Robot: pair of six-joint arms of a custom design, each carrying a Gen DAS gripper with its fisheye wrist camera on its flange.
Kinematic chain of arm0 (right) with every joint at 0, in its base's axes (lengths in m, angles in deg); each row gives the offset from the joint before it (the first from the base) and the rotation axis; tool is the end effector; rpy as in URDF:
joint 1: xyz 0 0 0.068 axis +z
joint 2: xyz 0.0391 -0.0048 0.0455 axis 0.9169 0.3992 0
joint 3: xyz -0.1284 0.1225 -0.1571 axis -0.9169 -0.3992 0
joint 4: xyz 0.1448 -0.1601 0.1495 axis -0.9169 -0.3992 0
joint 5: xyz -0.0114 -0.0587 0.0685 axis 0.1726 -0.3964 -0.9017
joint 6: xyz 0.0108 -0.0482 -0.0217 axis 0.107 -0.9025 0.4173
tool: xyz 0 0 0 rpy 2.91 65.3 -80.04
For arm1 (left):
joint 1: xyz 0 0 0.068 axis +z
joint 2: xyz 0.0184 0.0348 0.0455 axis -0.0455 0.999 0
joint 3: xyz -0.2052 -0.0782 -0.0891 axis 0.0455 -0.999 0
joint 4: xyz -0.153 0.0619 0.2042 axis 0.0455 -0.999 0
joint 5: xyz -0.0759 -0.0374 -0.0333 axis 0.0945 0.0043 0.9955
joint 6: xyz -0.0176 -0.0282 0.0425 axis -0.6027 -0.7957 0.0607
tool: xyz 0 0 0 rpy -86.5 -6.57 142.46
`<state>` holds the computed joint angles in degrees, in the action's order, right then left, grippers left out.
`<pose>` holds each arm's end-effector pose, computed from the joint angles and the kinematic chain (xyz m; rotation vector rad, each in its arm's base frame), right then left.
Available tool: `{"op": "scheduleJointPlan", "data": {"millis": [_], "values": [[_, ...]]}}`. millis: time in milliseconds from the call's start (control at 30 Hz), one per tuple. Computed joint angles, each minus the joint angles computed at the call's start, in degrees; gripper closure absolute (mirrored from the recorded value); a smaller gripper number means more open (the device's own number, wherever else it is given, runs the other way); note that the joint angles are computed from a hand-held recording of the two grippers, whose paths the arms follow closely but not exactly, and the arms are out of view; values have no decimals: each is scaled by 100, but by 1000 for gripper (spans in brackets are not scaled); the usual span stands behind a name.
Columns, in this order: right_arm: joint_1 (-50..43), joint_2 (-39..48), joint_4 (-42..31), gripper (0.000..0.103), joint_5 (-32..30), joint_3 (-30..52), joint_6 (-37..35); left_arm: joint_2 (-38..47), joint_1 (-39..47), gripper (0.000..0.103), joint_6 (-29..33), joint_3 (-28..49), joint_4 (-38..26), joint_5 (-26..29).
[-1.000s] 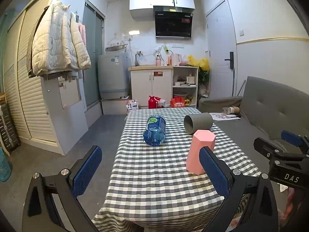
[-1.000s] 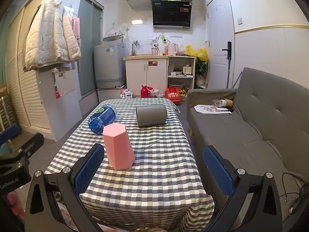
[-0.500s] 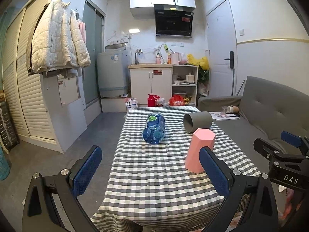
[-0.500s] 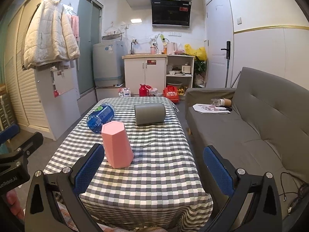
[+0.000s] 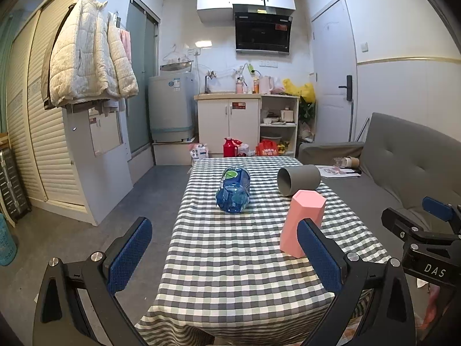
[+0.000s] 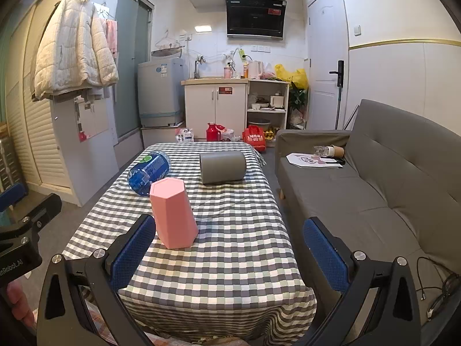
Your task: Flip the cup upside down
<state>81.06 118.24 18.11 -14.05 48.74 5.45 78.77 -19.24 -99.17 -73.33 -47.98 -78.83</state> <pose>0.2609 0.0672 0.1449 -0.2508 2.0075 0.1369 0.2110 -0.0452 0.1451 -0.2271 1.9494 0.1830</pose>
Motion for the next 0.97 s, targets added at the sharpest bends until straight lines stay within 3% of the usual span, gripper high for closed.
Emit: {"op": "scheduleJointPlan", "data": {"millis": [967], "values": [[-6,44,-65,0,31,55,-14,110,124,0,15,27,72,84]]}}
